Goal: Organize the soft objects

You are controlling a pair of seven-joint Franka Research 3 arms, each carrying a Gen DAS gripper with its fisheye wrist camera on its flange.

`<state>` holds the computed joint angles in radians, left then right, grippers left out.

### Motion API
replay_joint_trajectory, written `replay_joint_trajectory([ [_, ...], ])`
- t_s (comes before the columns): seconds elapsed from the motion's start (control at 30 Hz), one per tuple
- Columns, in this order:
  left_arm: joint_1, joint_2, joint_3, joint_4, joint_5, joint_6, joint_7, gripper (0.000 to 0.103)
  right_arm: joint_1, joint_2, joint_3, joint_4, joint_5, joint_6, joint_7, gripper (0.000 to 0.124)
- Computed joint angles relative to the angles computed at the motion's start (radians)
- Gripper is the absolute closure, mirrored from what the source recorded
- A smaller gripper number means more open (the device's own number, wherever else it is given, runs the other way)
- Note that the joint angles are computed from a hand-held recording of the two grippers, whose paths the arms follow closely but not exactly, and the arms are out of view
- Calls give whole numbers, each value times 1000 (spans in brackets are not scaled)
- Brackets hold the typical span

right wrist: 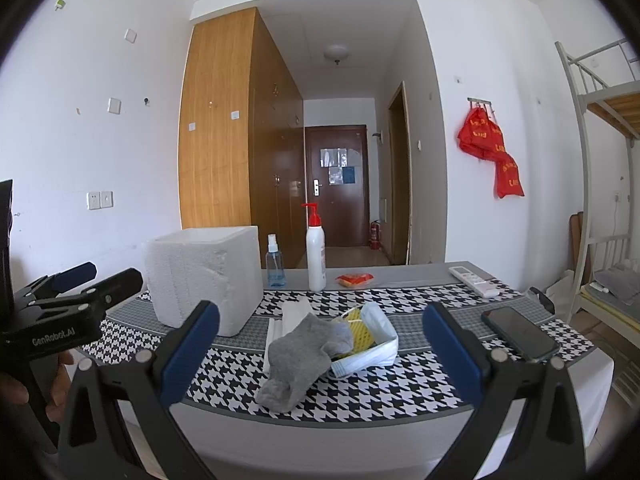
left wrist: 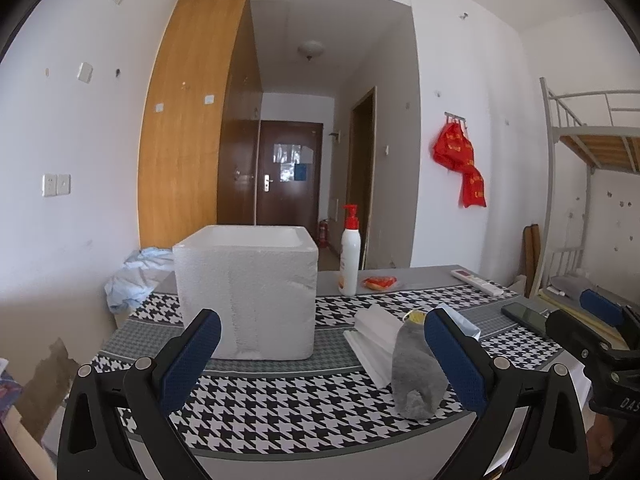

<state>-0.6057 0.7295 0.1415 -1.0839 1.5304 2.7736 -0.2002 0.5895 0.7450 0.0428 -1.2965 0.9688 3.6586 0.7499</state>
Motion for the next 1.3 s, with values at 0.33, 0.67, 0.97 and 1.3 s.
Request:
replay_joint_trajectory([
  [0.33, 0, -10, -8, -15, 38, -7, -22, 1, -10, -7, 14, -17, -24, 17, 12, 21],
  [0.67, -3, -11, -15, -17, 42, 3, -4, 1, -1, -10, 4, -9, 10, 9, -12, 21],
  [0.97, -10, -3, -9, -8, 11, -5, 27, 1, -10, -9, 18, -15, 0, 23, -5, 21],
  [1.3, -11, -2, -6, -9, -13, 10, 52, 1, -6, -11, 10, -19, 16, 25, -19, 21],
])
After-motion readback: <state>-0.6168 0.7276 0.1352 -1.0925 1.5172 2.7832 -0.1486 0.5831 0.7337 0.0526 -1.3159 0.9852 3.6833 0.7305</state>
